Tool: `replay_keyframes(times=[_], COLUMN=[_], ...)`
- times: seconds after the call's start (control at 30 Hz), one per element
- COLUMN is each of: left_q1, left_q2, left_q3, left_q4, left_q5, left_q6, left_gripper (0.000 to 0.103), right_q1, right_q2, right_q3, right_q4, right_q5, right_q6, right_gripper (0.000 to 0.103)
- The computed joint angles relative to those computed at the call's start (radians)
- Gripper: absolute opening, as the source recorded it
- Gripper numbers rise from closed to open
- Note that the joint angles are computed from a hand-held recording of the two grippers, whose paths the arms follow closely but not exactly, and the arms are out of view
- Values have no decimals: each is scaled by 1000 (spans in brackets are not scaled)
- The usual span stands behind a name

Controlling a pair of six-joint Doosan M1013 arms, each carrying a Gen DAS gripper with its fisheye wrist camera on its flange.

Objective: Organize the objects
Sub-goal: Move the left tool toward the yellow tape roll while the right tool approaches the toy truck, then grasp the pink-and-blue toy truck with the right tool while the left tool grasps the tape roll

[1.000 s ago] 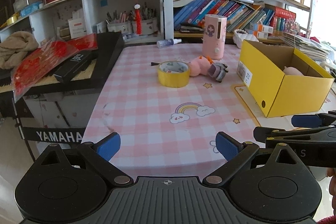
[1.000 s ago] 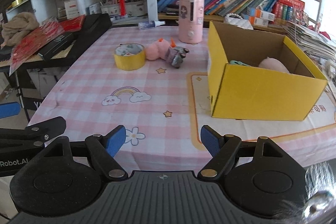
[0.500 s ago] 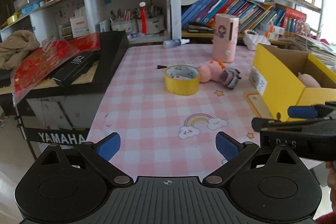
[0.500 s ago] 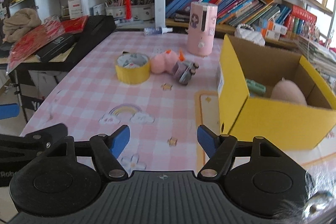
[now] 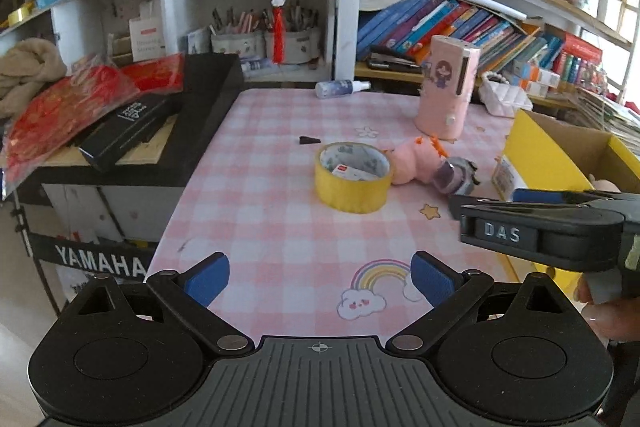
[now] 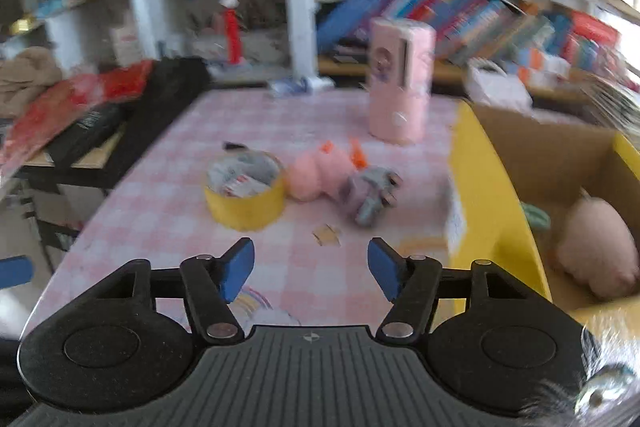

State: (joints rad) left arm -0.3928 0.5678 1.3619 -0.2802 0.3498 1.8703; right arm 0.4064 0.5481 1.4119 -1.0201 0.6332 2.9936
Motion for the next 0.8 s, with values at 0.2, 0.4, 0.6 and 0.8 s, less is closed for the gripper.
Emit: replay_keyframes(times=[0.2, 0.4, 0.6, 0.8], left_q1=[-3, -6, -6, -7], left_q2=[43, 92, 151, 211], left_q3=[-67, -147, -240, -337], left_q4=[43, 80, 88, 38], left_q5=[29, 60, 111, 191], left_q6=[-30, -53, -77, -22], left_gripper=[99, 99, 99, 99], right_q1=[-33, -61, -94, -124], right_q2=[45, 91, 141, 178], right_q3=[-71, -146, -227, -287], right_q4=[68, 124, 269, 398], right_q5=[72, 98, 149, 176], right_q6=[-1, -50, -128, -198], right_gripper=[60, 59, 58, 58])
